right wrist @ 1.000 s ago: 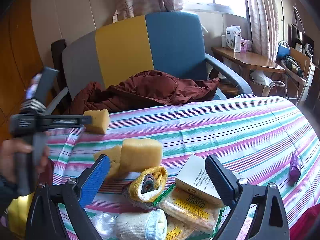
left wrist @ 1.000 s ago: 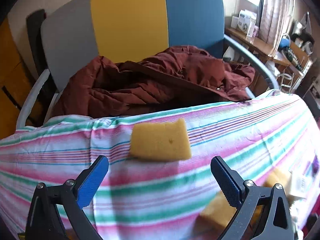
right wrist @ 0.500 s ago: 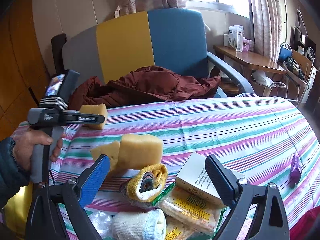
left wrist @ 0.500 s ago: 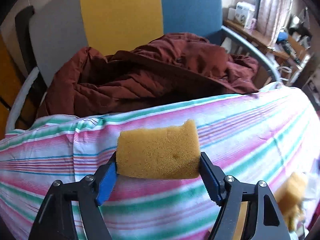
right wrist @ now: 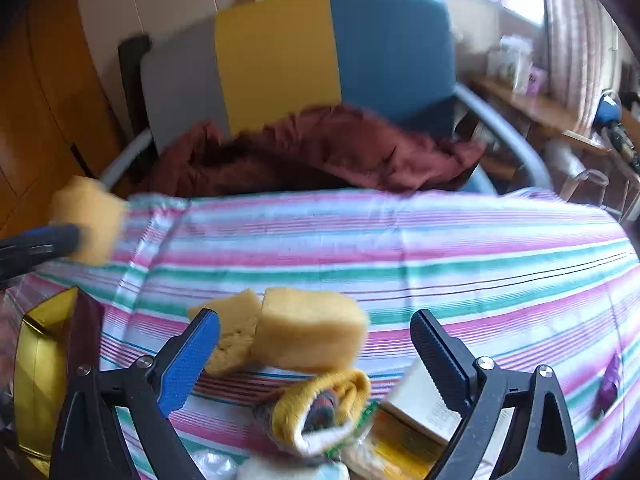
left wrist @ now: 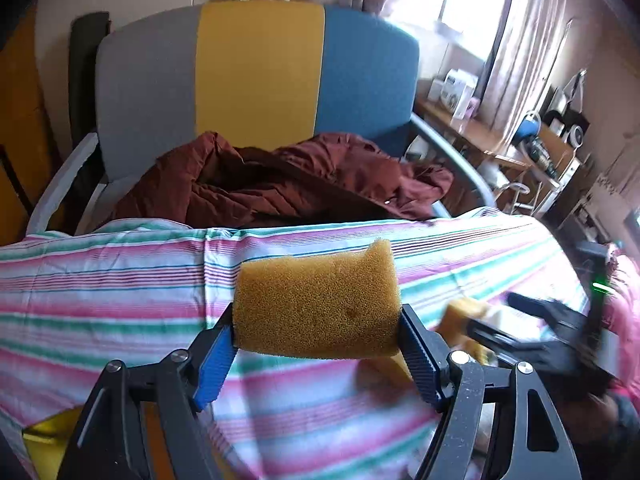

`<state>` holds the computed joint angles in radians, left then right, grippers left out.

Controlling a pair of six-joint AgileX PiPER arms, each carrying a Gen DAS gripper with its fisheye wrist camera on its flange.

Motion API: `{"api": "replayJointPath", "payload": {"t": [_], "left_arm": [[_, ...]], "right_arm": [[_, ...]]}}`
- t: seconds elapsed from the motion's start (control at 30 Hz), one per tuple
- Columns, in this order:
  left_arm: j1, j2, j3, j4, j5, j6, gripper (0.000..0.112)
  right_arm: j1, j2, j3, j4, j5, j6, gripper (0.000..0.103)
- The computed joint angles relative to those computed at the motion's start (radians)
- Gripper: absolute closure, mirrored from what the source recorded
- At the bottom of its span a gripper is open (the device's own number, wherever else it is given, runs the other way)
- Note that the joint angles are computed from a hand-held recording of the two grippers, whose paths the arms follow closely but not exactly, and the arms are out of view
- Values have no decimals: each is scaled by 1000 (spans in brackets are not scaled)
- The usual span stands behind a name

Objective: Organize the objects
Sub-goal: 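Grasp a yellow sponge from the cloth with both tools, then carry the yellow sponges over the gold tray and release them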

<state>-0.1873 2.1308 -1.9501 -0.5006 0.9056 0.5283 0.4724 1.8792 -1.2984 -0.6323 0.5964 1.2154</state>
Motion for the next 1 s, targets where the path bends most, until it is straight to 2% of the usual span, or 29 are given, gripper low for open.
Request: {"api": "replayJointPath", "payload": {"t": [0.03,0.07,0.1,0.13,0.2,0.33,0.47,0.63,0.83,0.93,1.0], "left_arm": [[19,-47,54,-36,-3,36,36],[31,-74,86,-51,-8,58,36],[46,-113,126,-63,-12,79,36],[66,-149,162,-81,-7,105,36],[106,-211,222,-110,11,140,36],[205,-312,312,-151,57,191,35],[316,-408,390,-160,96,239,35],[499,-514,483,-159,142,326,34],[720,-546,606,-195,174,450,34],[791,-510,657,-203,172,490,34],[811,-487,701,-201,139,518,34]], "right_arm": [[-16,26,-30,58,1,-69,6],[-31,52,-53,117,-6,-136,12],[-38,63,-66,147,0,-164,23],[-42,64,-61,159,-6,-160,42],[-38,35,-16,144,-44,-110,41],[12,-51,54,25,-39,45,42],[86,-151,93,-103,15,191,42],[204,-221,92,-163,48,252,42],[364,-128,-40,-109,35,176,42],[424,-2,-202,6,41,33,42],[444,81,-317,91,67,-73,41]]}}
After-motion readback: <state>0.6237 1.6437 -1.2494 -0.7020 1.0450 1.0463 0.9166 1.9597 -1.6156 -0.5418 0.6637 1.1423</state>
